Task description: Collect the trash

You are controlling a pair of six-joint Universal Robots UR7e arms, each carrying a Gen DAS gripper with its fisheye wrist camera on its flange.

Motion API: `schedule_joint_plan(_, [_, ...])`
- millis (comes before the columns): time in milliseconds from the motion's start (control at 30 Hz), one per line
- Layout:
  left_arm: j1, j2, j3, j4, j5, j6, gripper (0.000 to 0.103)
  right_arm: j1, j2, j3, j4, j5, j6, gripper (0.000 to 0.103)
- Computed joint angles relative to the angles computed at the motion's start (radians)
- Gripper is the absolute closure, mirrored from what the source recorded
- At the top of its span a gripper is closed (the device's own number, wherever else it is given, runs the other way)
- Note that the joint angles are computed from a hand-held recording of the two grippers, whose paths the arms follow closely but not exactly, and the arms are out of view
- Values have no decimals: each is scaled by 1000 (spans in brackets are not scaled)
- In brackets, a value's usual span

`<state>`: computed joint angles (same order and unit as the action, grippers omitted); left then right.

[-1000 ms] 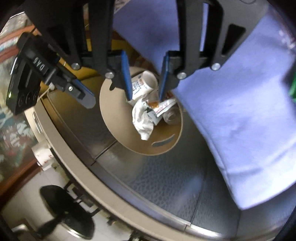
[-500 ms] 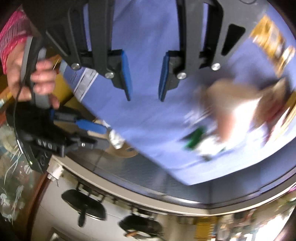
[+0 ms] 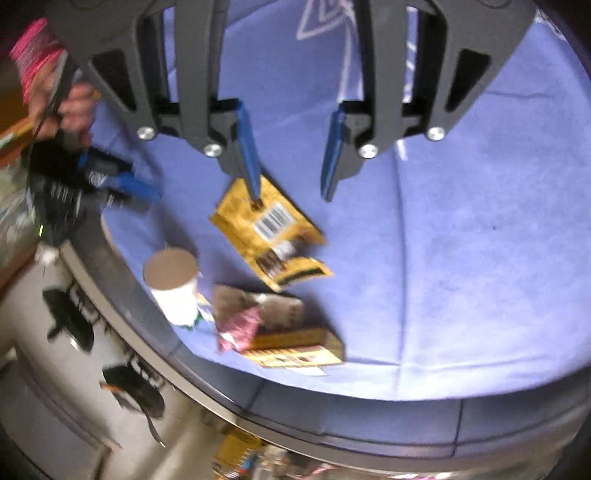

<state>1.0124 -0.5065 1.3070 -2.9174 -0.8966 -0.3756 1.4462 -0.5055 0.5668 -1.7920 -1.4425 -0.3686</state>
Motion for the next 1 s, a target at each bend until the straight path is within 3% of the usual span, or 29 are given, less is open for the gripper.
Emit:
schedule_joint_plan(100, [29, 4, -23, -19, -60, -4, 69, 11, 5, 20, -4, -17, 1, 66])
schedule_joint_plan(400, [97, 85, -218, 98, -215, 3, 69, 40, 47, 4, -27, -34, -20, 66])
schedule_joint_plan(567, [106, 97, -242, 93, -239, 13, 69, 53, 86, -36, -25, -33, -44, 68])
schedule_joint_plan(700, [103, 102, -244, 78, -216, 19, 69, 59, 114, -71, -4, -70, -60, 99])
schedule_joint_plan(800, [110, 81, -220, 76, -249, -17, 68, 45, 117, -86, 23, -31, -39, 102])
schedule_joint_plan(933, [118, 19, -93, -50, -279, -100, 47, 18, 115, -106, 63, 54, 37, 103])
schedule_joint_plan(1000, [119, -10, -36, -88, -293, -133, 44, 2, 119, -124, 95, 114, 89, 103])
